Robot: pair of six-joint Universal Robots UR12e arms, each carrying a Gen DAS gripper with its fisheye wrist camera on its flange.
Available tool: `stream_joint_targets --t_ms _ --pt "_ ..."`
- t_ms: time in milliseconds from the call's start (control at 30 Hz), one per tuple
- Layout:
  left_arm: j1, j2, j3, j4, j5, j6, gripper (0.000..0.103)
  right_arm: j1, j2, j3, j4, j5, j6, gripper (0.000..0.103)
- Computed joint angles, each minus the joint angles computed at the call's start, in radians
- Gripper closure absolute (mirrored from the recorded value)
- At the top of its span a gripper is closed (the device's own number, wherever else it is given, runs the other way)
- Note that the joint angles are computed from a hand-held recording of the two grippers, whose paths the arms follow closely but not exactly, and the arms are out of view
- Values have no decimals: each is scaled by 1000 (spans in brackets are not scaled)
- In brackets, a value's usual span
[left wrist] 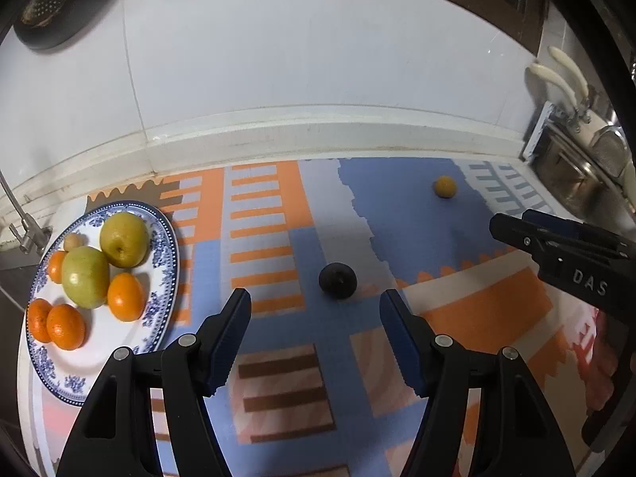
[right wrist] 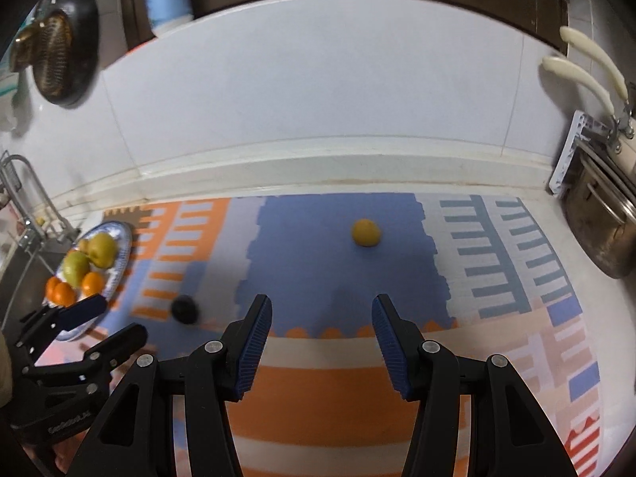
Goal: Organize fruits
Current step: 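Move both grippers toward the last dark plum and small yellow fruit, then close the left gripper on the dark plum while the right closes on the small yellow fruit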
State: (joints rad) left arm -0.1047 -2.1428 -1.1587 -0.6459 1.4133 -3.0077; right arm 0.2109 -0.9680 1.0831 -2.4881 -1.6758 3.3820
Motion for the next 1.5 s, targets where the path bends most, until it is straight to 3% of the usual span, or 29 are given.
stream_joint_targets --t_ms 133,400,700,900,1067,1233,1500 --pt "-14 -17 13 11 51 7 37 -16 25 -30 34 16 0 50" --pt "-31 -53 61 -22 87 -8 38 -37 82 -105 84 28 -4 50" --pt "-47 -77 92 -53 123 -6 49 -52 146 -197 144 34 -10 50" --pt "-46 -88 114 -96 113 -24 64 -53 177 -245 158 26 -13 52" --pt "-44 -94 127 -116 95 -15 76 -52 200 -284 194 21 -26 61" --pt "-39 -99 137 -125 71 -12 76 -50 200 -281 177 29 -45 72" --pt "-25 -88 126 -96 19 4 76 -45 144 -183 107 71 -36 73"
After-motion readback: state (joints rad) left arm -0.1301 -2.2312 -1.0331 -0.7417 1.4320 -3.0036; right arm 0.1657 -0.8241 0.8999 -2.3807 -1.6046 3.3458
